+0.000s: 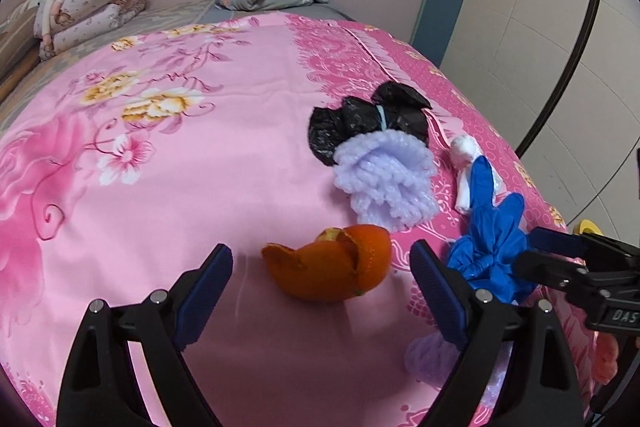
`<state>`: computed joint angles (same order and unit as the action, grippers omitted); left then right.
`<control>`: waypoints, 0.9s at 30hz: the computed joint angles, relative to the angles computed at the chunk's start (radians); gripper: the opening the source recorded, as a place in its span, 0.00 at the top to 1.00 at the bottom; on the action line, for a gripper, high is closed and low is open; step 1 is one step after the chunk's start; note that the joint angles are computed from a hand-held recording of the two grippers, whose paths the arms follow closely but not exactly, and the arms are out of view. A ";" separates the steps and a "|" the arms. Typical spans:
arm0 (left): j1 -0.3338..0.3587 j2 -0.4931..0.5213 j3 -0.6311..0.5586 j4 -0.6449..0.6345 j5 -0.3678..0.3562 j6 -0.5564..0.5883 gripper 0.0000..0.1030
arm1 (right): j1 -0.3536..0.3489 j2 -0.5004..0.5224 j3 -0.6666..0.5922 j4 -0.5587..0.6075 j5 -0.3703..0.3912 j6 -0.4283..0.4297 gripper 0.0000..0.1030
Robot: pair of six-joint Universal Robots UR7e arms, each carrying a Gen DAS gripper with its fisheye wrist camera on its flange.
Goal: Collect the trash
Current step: 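Grasp the orange peel with the left tool while the right tool grasps the blue glove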
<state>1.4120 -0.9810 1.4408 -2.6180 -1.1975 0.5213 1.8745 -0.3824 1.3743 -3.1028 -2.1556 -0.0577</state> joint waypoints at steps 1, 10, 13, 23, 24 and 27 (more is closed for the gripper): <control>0.003 0.004 -0.008 0.017 -0.007 -0.010 0.22 | -0.004 0.003 -0.006 0.010 0.004 0.003 0.39; 0.002 0.007 -0.007 0.052 -0.055 0.011 0.52 | -0.016 0.026 -0.030 0.022 0.004 -0.023 0.61; 0.001 0.003 0.001 0.041 -0.060 0.012 0.56 | -0.017 0.028 -0.032 0.024 0.007 -0.029 0.74; 0.002 -0.011 0.000 0.045 -0.061 -0.004 0.59 | -0.008 0.003 0.008 -0.020 0.039 -0.032 0.88; 0.001 -0.013 0.002 0.041 -0.058 -0.004 0.59 | -0.007 -0.001 0.014 -0.026 0.038 -0.032 0.88; -0.002 -0.022 0.009 0.031 -0.051 -0.008 0.59 | -0.001 -0.018 0.039 -0.052 0.033 -0.033 0.88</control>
<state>1.4104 -1.0027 1.4494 -2.5872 -1.2480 0.5137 1.8737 -0.4004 1.4136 -3.1545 -2.1228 -0.0911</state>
